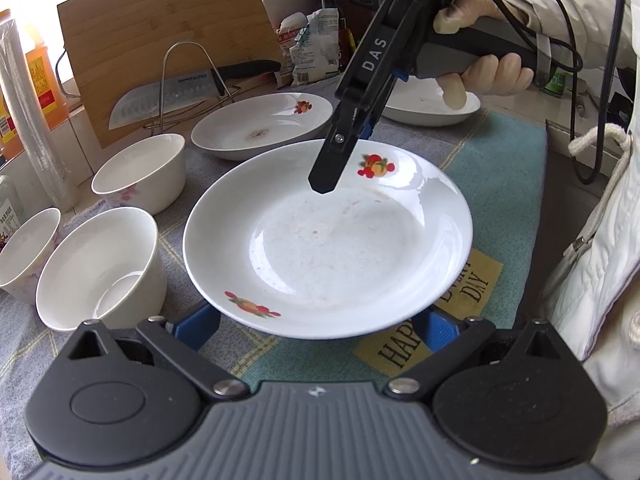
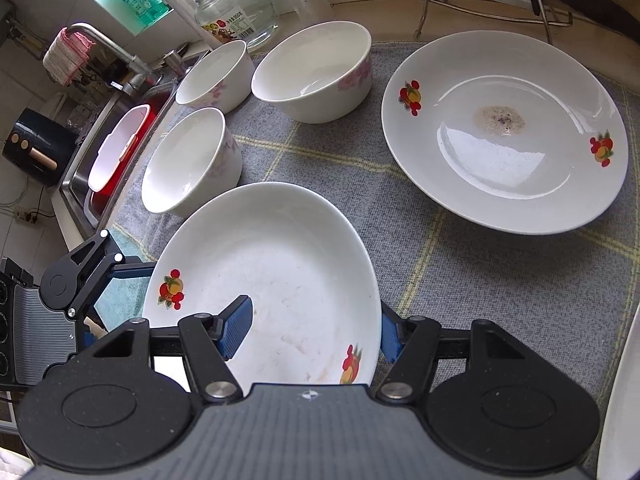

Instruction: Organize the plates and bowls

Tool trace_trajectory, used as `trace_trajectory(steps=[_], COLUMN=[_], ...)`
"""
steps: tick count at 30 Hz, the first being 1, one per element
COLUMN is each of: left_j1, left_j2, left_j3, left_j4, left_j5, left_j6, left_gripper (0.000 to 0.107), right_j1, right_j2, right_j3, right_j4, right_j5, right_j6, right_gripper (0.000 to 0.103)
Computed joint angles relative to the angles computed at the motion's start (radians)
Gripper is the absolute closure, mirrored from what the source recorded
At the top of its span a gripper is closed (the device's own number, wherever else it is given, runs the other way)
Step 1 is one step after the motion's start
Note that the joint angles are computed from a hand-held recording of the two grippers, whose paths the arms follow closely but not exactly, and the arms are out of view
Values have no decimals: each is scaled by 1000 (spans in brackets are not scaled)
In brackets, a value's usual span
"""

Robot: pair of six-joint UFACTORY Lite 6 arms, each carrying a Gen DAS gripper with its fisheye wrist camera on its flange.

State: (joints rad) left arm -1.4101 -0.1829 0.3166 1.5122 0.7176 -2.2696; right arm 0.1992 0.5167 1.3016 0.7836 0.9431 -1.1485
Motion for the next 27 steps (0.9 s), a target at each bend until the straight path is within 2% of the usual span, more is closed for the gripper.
trace_trajectory(steps=[11,27], left_j1=[114,244], left_j2=[74,288], left_j3=[135,418], left_j4=[65,132], left_j5=[-70,-187], left_j6=[104,240], left_gripper=[6,6], right_j1=[-116,-322], right_j2=[-14,34], right_j3=[32,151], right_j4=[-7,-24], right_j5=[65,177], right_j6=[-31,-73], right_gripper=[33,33])
